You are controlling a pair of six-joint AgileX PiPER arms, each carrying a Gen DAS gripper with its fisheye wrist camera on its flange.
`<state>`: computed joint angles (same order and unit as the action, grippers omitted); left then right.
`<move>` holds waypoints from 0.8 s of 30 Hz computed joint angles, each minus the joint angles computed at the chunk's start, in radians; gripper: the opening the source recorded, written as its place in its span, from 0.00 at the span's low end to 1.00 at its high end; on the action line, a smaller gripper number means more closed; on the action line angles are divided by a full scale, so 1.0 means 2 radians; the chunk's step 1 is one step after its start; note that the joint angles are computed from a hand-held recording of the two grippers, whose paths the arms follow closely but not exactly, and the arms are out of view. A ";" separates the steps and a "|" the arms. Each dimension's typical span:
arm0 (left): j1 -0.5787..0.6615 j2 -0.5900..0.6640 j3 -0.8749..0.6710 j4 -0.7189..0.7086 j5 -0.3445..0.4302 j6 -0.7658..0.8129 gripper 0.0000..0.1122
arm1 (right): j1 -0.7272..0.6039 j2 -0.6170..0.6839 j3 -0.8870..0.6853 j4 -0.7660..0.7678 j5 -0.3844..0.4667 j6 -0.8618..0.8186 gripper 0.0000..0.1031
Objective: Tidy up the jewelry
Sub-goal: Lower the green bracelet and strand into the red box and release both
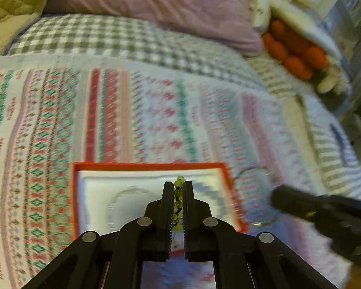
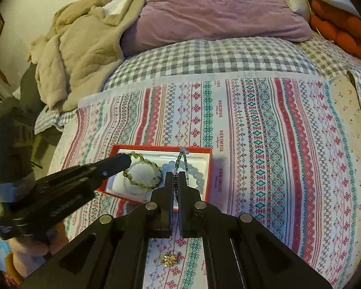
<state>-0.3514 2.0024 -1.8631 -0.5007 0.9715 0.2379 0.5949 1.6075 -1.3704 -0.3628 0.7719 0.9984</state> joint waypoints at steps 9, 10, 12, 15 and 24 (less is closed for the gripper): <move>-0.002 0.018 0.003 0.103 -0.020 -0.043 0.01 | 0.002 0.059 -0.047 0.043 -0.021 -0.054 0.02; -0.004 0.019 0.003 0.117 -0.023 -0.048 0.01 | 0.001 0.064 -0.050 0.053 -0.027 -0.065 0.02; -0.007 0.019 0.007 0.143 -0.031 -0.059 0.01 | -0.003 0.073 -0.055 0.073 -0.037 -0.083 0.02; -0.007 0.020 0.008 0.155 -0.035 -0.064 0.01 | -0.007 0.086 -0.060 0.060 -0.028 -0.074 0.02; -0.018 0.023 0.010 0.167 -0.040 -0.060 0.01 | -0.038 0.085 -0.032 0.032 -0.027 -0.047 0.02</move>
<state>-0.3874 2.0476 -1.8432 -0.1665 0.8920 0.1179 0.5193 1.7782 -1.4351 -0.2987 0.7171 0.9047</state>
